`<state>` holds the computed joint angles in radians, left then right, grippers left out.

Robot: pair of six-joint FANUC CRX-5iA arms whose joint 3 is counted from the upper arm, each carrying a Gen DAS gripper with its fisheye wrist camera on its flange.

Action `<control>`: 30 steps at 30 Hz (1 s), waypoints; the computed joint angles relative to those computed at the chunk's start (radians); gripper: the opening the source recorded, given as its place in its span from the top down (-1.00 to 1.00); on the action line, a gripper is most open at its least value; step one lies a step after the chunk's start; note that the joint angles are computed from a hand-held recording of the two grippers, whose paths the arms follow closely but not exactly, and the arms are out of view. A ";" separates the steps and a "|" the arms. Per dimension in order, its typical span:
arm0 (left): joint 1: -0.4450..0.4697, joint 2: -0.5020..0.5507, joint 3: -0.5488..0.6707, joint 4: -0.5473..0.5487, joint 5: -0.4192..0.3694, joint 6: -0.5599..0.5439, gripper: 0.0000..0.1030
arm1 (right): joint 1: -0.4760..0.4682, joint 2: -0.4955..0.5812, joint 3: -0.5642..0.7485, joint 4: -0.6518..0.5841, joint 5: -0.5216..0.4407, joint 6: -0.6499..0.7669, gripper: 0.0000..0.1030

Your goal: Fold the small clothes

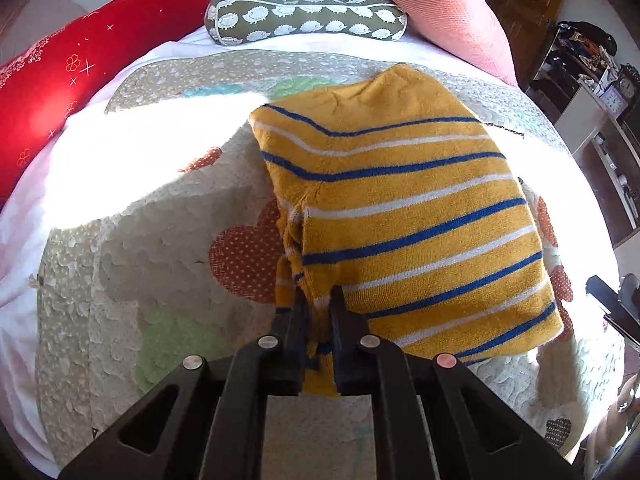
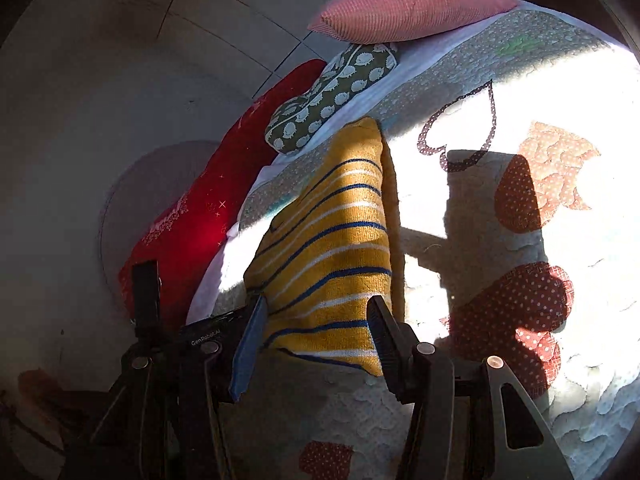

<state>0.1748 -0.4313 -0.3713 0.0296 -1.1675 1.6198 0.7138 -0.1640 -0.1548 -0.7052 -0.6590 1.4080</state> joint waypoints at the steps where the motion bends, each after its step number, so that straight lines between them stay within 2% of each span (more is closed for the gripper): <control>1: 0.005 0.004 -0.001 -0.002 -0.002 -0.010 0.81 | 0.007 0.000 -0.004 0.003 0.015 0.002 -0.09; 3: 0.010 0.008 0.001 -0.008 -0.005 -0.024 0.81 | -0.028 0.033 0.022 -0.118 -0.015 0.088 -0.09; 5: 0.013 0.009 -0.001 -0.003 -0.006 -0.035 0.81 | -0.065 0.090 0.059 -0.265 -0.085 0.191 -0.08; 6: 0.014 0.008 -0.002 -0.007 -0.006 -0.038 0.81 | -0.059 0.126 0.079 -0.285 -0.118 0.210 -0.07; 8: 0.016 0.012 -0.006 -0.011 -0.006 -0.041 0.81 | -0.026 0.204 0.117 -0.276 -0.186 0.181 0.01; 9: 0.017 0.016 -0.007 -0.016 -0.009 -0.040 0.81 | 0.014 0.246 0.133 -0.230 -0.203 0.133 0.21; 10: 0.015 0.018 -0.009 -0.022 -0.007 -0.039 0.80 | 0.068 0.254 0.125 -0.133 -0.167 0.091 0.64; 11: 0.025 0.013 -0.020 -0.010 0.000 -0.055 0.80 | 0.114 0.233 0.096 -0.049 -0.101 0.067 0.65; 14: 0.121 -0.052 -0.088 0.137 0.021 -0.185 0.75 | 0.137 0.205 0.079 -0.001 -0.078 0.021 0.61; 16: 0.160 -0.108 -0.106 0.163 0.022 -0.210 0.74 | 0.158 0.162 0.056 0.043 -0.056 -0.001 0.56; 17: 0.182 -0.139 -0.115 0.170 0.025 -0.222 0.74 | 0.152 0.136 0.049 0.014 -0.052 0.032 0.52; 21: 0.317 -0.235 -0.157 0.230 -0.017 -0.268 0.67 | 0.165 0.079 0.050 0.007 0.003 0.085 0.12; 23: 0.383 -0.284 -0.183 0.259 -0.037 -0.288 0.65 | 0.199 0.113 0.084 0.093 0.024 0.024 0.07; 25: 0.432 -0.339 -0.206 0.270 -0.053 -0.298 0.57 | 0.209 0.203 0.168 0.122 -0.032 -0.010 0.07; 26: 0.457 -0.364 -0.216 0.275 -0.062 -0.302 0.50 | 0.208 0.256 0.216 0.112 -0.073 -0.026 0.07; 28: 0.521 -0.416 -0.238 0.297 -0.087 -0.326 0.41 | 0.172 0.369 0.346 0.013 -0.216 -0.011 0.06; 29: 0.574 -0.447 -0.252 0.322 -0.111 -0.356 0.35 | 0.166 0.412 0.381 -0.024 -0.243 -0.016 0.05; 30: 0.625 -0.474 -0.265 0.347 -0.133 -0.384 0.31 | 0.166 0.424 0.381 -0.053 -0.219 -0.018 0.05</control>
<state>0.7997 -0.9052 -0.6361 0.3761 -1.3004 1.2360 0.8800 0.2597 0.2258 -0.7582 -0.8782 1.3897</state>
